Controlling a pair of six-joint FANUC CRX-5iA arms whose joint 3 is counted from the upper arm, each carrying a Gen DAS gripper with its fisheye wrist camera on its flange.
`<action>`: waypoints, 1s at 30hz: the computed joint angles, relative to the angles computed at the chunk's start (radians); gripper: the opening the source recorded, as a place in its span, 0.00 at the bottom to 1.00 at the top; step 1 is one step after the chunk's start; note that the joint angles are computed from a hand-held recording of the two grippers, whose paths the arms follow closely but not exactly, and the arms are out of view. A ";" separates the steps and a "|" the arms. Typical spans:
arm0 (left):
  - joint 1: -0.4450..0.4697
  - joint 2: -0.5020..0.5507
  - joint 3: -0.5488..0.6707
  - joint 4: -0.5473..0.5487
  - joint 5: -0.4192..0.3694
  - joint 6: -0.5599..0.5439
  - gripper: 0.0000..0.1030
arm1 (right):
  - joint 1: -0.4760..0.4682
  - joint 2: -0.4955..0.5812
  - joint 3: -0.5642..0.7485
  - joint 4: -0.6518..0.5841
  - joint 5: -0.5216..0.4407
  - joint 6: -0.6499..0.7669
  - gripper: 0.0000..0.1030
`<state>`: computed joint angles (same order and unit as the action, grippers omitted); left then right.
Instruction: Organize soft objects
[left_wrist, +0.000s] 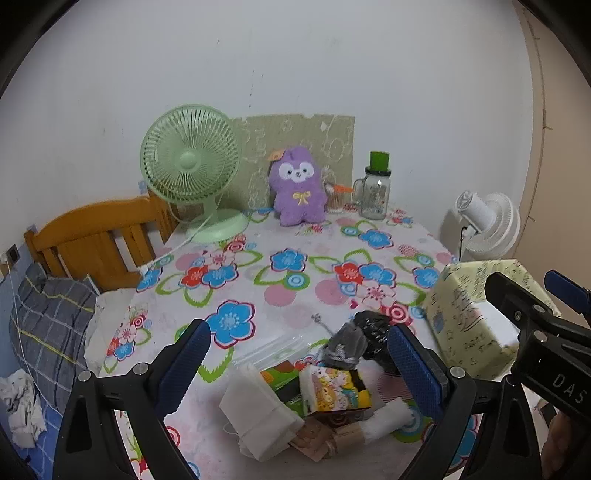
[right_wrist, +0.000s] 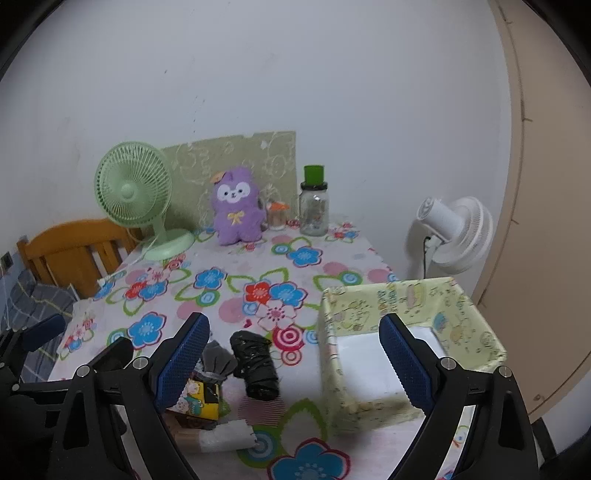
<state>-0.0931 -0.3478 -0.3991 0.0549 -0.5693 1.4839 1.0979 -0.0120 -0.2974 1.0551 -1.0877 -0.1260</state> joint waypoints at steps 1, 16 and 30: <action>0.004 0.008 0.000 0.003 -0.003 -0.004 0.95 | -0.004 0.006 0.004 -0.005 0.011 0.006 0.92; 0.033 0.129 0.031 0.017 -0.056 -0.047 0.92 | -0.056 0.108 0.073 -0.120 0.124 0.107 0.89; 0.061 0.218 0.050 0.066 -0.075 -0.110 0.89 | -0.091 0.206 0.166 -0.253 0.180 0.243 0.87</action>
<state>-0.0317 -0.1299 -0.3487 0.1205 -0.6443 1.3735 1.0067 0.1937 -0.1311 0.8024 -0.9076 0.1166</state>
